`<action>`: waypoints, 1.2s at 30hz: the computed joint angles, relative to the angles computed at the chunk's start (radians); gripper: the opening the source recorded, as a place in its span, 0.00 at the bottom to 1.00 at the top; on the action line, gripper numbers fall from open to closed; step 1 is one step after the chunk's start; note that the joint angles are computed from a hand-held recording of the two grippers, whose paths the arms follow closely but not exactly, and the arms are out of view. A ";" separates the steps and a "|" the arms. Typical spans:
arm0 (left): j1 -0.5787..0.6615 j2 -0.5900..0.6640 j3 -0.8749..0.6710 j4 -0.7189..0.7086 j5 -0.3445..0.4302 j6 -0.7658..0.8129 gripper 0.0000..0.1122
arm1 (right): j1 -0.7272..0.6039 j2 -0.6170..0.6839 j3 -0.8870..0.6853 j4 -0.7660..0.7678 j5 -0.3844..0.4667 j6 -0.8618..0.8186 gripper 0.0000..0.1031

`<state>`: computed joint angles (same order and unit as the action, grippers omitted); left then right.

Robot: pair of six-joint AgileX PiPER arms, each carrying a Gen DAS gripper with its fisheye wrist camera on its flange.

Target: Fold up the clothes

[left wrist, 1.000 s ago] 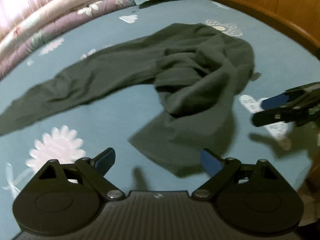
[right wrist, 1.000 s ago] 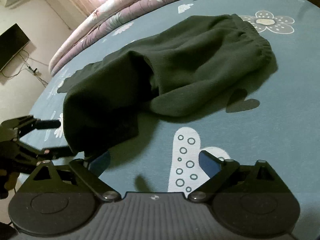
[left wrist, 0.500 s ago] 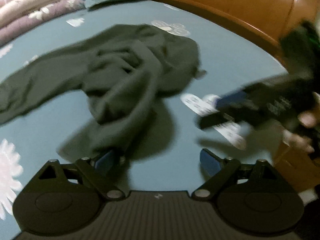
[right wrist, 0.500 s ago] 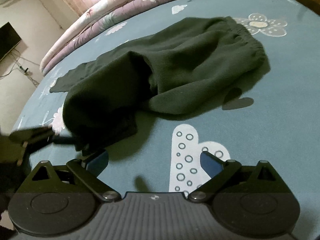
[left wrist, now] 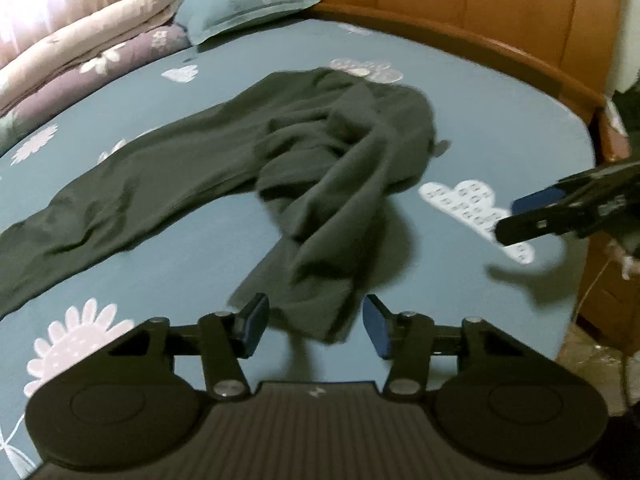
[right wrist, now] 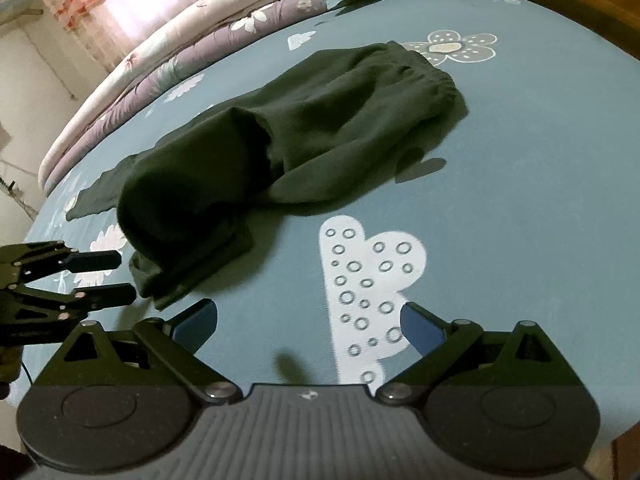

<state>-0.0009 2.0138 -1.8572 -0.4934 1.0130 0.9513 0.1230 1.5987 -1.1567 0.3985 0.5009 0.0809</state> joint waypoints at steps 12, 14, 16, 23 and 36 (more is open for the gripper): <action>0.000 0.060 -0.027 -0.048 -0.014 0.147 0.06 | 0.077 0.025 -0.087 -0.124 0.034 0.112 0.97; 0.026 0.066 -0.061 -0.063 0.020 0.098 0.04 | 0.079 0.030 -0.102 -0.135 0.042 0.112 0.97; 0.061 0.062 -0.090 -0.083 0.043 0.056 0.00 | 0.075 0.038 -0.111 -0.125 0.047 0.098 0.97; 0.179 0.066 -0.210 -0.063 0.082 -0.045 0.00 | 0.049 0.064 -0.126 -0.009 0.040 -0.004 0.97; 0.010 -0.043 0.121 -0.039 -0.107 0.451 0.39 | 0.040 0.072 -0.116 0.044 0.039 -0.048 0.97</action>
